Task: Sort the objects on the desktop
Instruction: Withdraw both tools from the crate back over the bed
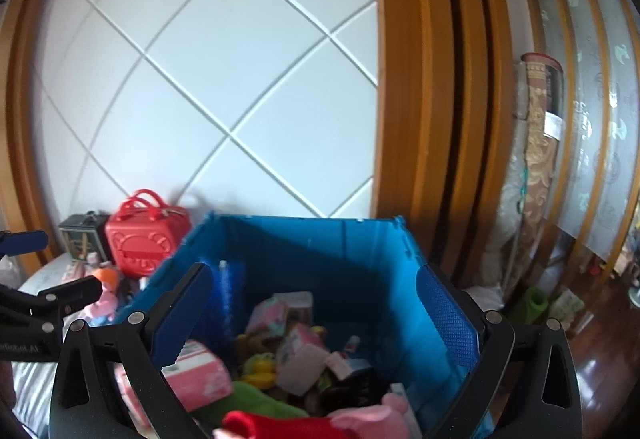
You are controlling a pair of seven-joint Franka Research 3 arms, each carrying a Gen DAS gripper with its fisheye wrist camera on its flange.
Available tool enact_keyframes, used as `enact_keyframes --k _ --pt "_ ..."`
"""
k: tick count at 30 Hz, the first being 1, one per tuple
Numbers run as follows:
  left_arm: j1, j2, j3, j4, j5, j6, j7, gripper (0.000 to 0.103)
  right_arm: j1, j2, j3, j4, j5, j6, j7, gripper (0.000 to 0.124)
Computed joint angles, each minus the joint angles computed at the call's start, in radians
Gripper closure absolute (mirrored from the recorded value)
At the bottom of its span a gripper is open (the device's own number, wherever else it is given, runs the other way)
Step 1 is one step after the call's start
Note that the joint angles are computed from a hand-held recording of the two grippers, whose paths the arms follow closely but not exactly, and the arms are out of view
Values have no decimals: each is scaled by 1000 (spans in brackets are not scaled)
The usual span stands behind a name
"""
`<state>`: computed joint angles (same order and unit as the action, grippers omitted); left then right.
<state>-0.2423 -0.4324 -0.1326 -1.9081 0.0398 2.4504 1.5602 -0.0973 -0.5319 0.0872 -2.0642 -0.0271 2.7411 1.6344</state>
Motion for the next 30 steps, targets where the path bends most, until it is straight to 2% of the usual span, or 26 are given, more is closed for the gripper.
enact_keyframes --k 6,9,13,15,20,22,26,30 --pt "31 -114 71 -141 -28 44 0 0 87 -52 1 -18 67 -13 -31 21" --pt "23 -170 139 -224 -74 75 38 0 108 -63 23 -23 81 -7 -30 21" --pt "69 -211 195 -298 -77 120 78 0 123 -74 76 -25 85 -2 8 21" --pt "72 -221 242 -319 -95 143 121 0 122 -73 105 -18 76 -2 38 21" --pt "58 -197 394 -315 -181 165 314 0 79 -68 237 10 6 8 199 21" --pt "49 -168 461 -295 -219 160 421 0 23 -50 327 40 -52 10 313 21" --pt "27 -71 587 -212 -316 111 609 0 -69 16 494 129 -166 -34 519 21" --pt "47 51 659 -115 -398 32 705 0 -139 131 656 245 -288 -116 681 21"
